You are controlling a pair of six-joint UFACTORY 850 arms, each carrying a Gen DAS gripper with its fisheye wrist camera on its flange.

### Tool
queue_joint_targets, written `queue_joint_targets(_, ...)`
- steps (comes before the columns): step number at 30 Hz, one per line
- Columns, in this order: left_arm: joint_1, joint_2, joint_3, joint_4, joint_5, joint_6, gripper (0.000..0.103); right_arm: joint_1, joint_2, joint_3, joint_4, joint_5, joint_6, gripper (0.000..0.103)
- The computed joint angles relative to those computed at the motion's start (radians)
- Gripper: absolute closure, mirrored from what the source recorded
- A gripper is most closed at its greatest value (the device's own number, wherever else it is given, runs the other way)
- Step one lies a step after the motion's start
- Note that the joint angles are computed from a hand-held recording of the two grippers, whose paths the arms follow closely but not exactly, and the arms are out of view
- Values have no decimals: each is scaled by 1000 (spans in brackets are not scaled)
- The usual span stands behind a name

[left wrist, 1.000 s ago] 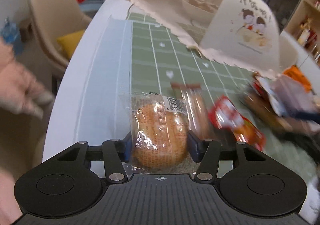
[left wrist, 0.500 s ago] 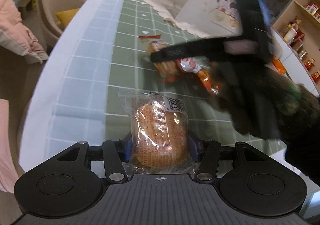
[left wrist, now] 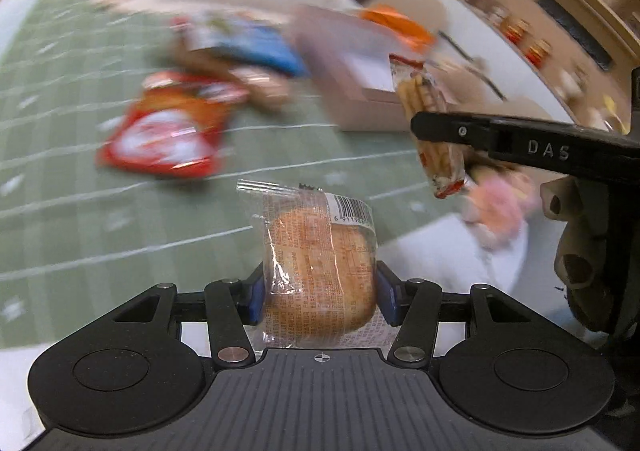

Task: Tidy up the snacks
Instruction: 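Carry the bun and wafer bar into the pink box and open both tools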

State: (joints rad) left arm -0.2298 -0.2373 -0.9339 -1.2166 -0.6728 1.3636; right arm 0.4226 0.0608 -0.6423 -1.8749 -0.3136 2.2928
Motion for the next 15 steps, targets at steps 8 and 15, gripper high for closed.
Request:
queue_joint_targets(8,-165,-67,-238,-247,46,181,45,-62,248,219,35,-116,50,69)
queue_joint_targets(15,-191,-260,-493,-362,78,-18,47,-137,275,259,-171,-73,285,69)
